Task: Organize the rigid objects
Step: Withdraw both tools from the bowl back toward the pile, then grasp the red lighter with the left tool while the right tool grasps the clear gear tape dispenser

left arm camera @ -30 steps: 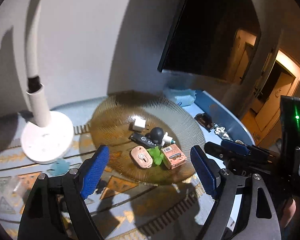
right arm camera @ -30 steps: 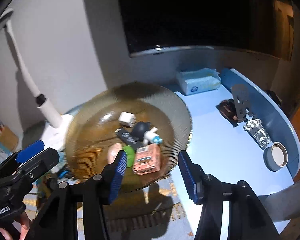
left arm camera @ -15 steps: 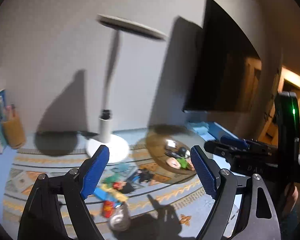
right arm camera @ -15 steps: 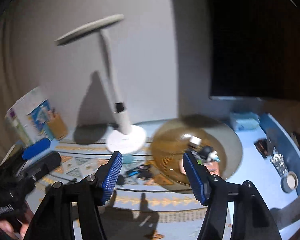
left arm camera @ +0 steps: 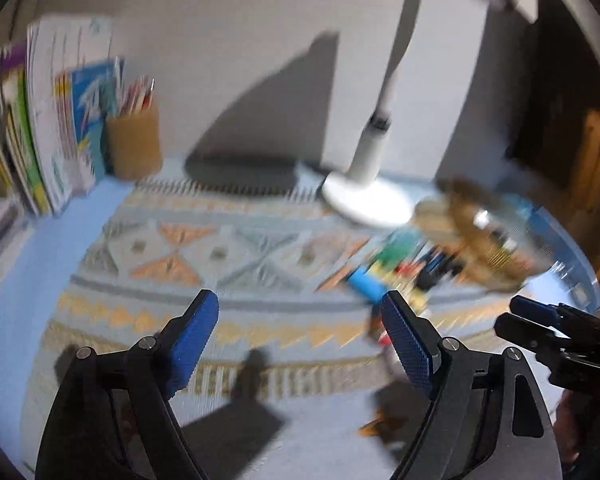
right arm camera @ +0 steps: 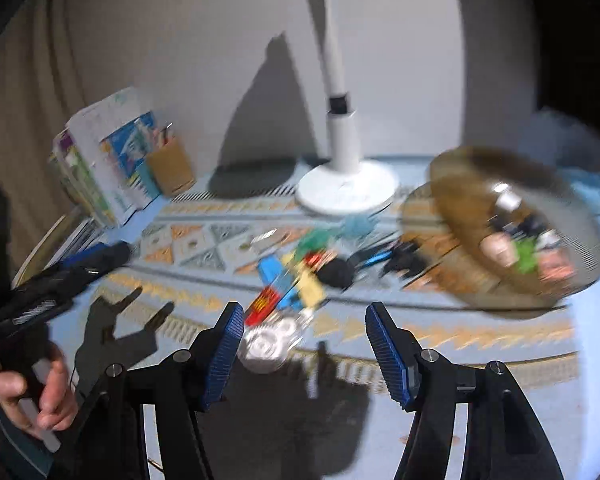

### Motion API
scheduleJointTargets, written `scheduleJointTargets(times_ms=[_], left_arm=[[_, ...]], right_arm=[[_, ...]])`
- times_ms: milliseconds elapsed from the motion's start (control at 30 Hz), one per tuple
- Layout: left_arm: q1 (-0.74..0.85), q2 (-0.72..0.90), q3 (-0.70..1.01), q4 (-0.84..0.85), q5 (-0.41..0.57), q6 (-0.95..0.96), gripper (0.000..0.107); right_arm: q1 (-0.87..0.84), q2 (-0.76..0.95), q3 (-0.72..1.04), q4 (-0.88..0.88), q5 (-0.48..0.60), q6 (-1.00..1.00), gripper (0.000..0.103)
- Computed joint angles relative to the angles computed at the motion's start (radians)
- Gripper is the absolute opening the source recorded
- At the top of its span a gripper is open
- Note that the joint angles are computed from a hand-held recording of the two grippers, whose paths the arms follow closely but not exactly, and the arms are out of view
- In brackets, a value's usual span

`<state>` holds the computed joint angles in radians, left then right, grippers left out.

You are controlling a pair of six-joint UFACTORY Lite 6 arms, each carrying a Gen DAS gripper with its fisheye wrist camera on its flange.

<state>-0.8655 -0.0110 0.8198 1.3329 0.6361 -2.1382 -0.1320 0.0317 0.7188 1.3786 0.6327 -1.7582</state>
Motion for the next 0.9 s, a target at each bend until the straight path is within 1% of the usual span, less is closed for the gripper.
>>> scheduleJointTargets(times_ms=[100, 167, 200, 300, 367, 433, 467, 533, 600, 633, 667, 733, 767, 800, 900], left_arm=[[0.040, 0.050, -0.042, 0.063, -0.086, -0.082, 0.082], [0.055, 0.063, -0.057, 0.078, -0.123, -0.105, 0.082], [0.074, 0.064, -0.057, 0.086, -0.157, -0.099, 0.082], [0.072, 0.049, -0.075, 0.137, -0.166, -0.148, 0.082], [0.077, 0.042, -0.084, 0.153, -0.185, -0.163, 0.082], [0.069, 0.039, -0.088, 0.166, -0.178, -0.179, 0.082], [0.068, 0.038, -0.088, 0.173, -0.179, -0.184, 0.082], [0.066, 0.035, -0.089, 0.177, -0.182, -0.182, 0.082], [0.069, 0.037, -0.082, 0.176, -0.192, -0.171, 0.082], [0.071, 0.036, -0.081, 0.179, -0.200, -0.168, 0.082], [0.074, 0.036, -0.079, 0.174, -0.207, -0.157, 0.082], [0.085, 0.041, -0.063, 0.148, -0.230, -0.107, 0.082], [0.095, 0.047, -0.051, 0.135, -0.256, -0.076, 0.082], [0.105, 0.051, -0.042, 0.134, -0.277, -0.062, 0.082], [0.141, 0.085, 0.011, 0.139, -0.375, -0.018, 0.082]], right_arm=[[0.016, 0.125, 0.001, 0.057, -0.014, -0.069, 0.062], [0.027, 0.165, -0.002, 0.068, -0.029, -0.090, 0.062], [0.037, 0.172, -0.006, 0.076, -0.046, -0.098, 0.062], [0.061, 0.134, -0.038, 0.107, -0.069, -0.124, 0.062], [0.095, 0.118, -0.057, 0.092, -0.067, -0.083, 0.063], [0.130, 0.115, -0.065, 0.096, -0.054, -0.058, 0.063], [0.170, 0.105, -0.076, 0.131, -0.077, -0.058, 0.063], [0.295, 0.101, -0.071, 0.207, -0.222, -0.036, 0.063], [0.375, 0.118, -0.053, 0.273, -0.336, -0.042, 0.063], [0.410, 0.124, -0.048, 0.345, -0.395, -0.090, 0.063], [0.440, 0.129, -0.043, 0.448, -0.446, -0.179, 0.062], [0.452, 0.134, -0.037, 0.549, -0.476, -0.269, 0.058], [0.444, 0.138, -0.036, 0.555, -0.471, -0.280, 0.052], [0.435, 0.137, -0.035, 0.518, -0.465, -0.248, 0.051], [0.367, 0.130, -0.033, 0.325, -0.433, -0.078, 0.050]])
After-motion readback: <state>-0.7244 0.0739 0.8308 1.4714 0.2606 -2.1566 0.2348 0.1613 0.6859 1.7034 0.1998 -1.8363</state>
